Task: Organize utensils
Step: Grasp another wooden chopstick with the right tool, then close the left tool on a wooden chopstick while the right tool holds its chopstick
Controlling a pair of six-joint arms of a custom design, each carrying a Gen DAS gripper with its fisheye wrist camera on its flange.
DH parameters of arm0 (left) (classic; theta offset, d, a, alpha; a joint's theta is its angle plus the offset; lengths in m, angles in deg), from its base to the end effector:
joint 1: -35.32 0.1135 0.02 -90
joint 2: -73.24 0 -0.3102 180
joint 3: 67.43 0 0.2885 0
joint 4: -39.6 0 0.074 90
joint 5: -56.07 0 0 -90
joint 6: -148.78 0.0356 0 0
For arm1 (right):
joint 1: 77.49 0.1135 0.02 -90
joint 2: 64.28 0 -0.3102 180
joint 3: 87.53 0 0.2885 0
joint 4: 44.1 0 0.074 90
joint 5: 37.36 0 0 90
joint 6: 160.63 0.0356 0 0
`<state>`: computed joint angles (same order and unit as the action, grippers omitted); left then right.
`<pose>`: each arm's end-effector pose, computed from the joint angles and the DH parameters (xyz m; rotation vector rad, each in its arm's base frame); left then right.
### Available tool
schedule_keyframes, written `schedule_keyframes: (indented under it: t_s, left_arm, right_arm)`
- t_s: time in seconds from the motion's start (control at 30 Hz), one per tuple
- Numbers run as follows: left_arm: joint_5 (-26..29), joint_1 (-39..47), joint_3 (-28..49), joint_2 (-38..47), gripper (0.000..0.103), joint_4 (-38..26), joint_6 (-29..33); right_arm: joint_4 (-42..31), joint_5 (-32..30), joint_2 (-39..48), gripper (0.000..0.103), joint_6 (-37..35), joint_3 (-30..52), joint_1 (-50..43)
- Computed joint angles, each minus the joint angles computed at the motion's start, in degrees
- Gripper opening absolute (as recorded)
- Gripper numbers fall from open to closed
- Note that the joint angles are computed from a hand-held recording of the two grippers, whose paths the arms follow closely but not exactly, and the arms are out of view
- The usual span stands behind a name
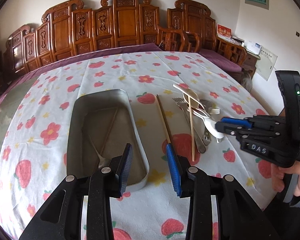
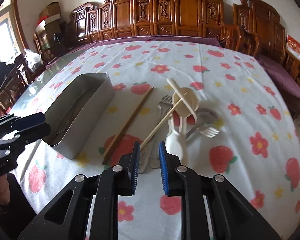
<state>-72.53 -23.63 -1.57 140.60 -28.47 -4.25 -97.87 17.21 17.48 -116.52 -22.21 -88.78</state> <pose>0.1348 -0.1809 0.2968 -0.2356 2.3812 0.0292 0.2856 -0.0360 0.2419 -0.8789 2.3521 0.4939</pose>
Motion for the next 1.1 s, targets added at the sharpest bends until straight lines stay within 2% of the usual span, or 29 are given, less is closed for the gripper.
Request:
schedule_keyframes:
  t_s: [0.17, 0.3, 0.5, 0.63, 0.83, 0.87, 1.1]
  left_arm:
    - [0.2, -0.2, -0.5, -0.7, 0.033, 0.5, -0.9]
    - [-0.2, -0.5, -0.6, -1.4, 0.033, 0.1, -1.5]
    - [-0.9, -1.2, -0.5, -2.4, 0.033, -0.3, -1.7]
    - [-1.1, -1.5, -0.2, -2.3, 0.033, -0.3, -1.5]
    - [-0.9, -1.9, 0.2, -1.1, 0.033, -0.1, -1.6]
    - [-0.9, -2.0, 0.3, -0.8, 0.033, 0.0, -1.6]
    - [-0.6, -2.5, 1.2, 2.1, 0.033, 0.4, -1.3]
  right_arm:
    - [7.7, 4.7, 1.3, 0.021, 7.6, -3.1, 6.4]
    - [13.8, 11.7, 3.8, 0.021, 12.9, -3.7, 11.2]
    - [16.2, 16.9, 6.6, 0.019, 15.6, -3.0, 13.0]
    - [14.9, 17.7, 6.3, 0.016, 15.2, -2.4, 12.5]
    - [10.6, 14.9, 5.4, 0.010, 13.7, -0.2, 8.5]
    - [9.7, 14.3, 5.2, 0.006, 13.1, 0.2, 7.7]
    - [3.2, 9.8, 3.0, 0.006, 7.4, 2.1, 2.2]
